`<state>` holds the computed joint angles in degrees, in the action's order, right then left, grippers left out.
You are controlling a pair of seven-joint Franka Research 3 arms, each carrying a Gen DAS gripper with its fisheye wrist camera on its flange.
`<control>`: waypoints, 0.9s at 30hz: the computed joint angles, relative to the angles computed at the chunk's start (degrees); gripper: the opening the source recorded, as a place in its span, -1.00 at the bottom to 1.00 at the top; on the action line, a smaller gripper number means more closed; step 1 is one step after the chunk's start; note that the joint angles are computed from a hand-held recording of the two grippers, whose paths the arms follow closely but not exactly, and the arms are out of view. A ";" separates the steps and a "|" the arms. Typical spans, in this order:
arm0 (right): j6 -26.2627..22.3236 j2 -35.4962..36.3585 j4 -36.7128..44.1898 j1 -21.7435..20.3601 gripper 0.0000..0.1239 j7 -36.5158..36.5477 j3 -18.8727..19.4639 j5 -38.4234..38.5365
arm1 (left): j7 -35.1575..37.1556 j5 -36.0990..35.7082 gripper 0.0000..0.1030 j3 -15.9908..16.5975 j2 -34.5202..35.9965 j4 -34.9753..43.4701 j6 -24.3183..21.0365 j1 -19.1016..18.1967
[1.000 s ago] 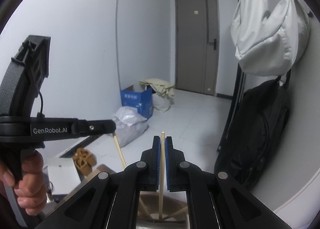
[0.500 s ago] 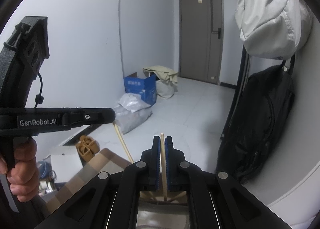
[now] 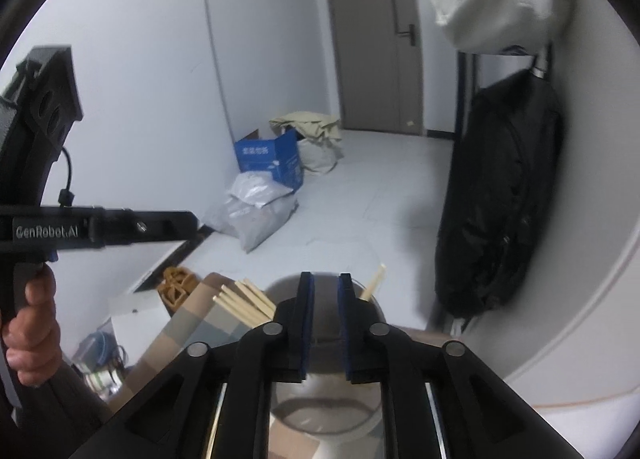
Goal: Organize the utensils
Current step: 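Open both grippers to drop the chopsticks into the holder, then move both open grippers back down to the chopstick pile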
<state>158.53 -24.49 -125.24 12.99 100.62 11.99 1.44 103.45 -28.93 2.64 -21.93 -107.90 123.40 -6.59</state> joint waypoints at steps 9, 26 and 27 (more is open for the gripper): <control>3.38 -8.53 -6.80 -2.69 -0.39 6.50 2.61 -0.02 | -4.56 5.73 -0.04 -0.66 -7.28 -6.40 7.30 0.31; 8.07 -19.88 -14.31 -5.46 0.13 14.45 9.49 0.63 | -9.74 16.22 0.51 0.07 -17.98 -16.36 13.69 -2.29; 8.22 -20.31 -14.69 -5.52 0.17 14.82 9.68 0.74 | -10.05 16.81 0.59 0.05 -18.57 -17.08 14.31 -2.34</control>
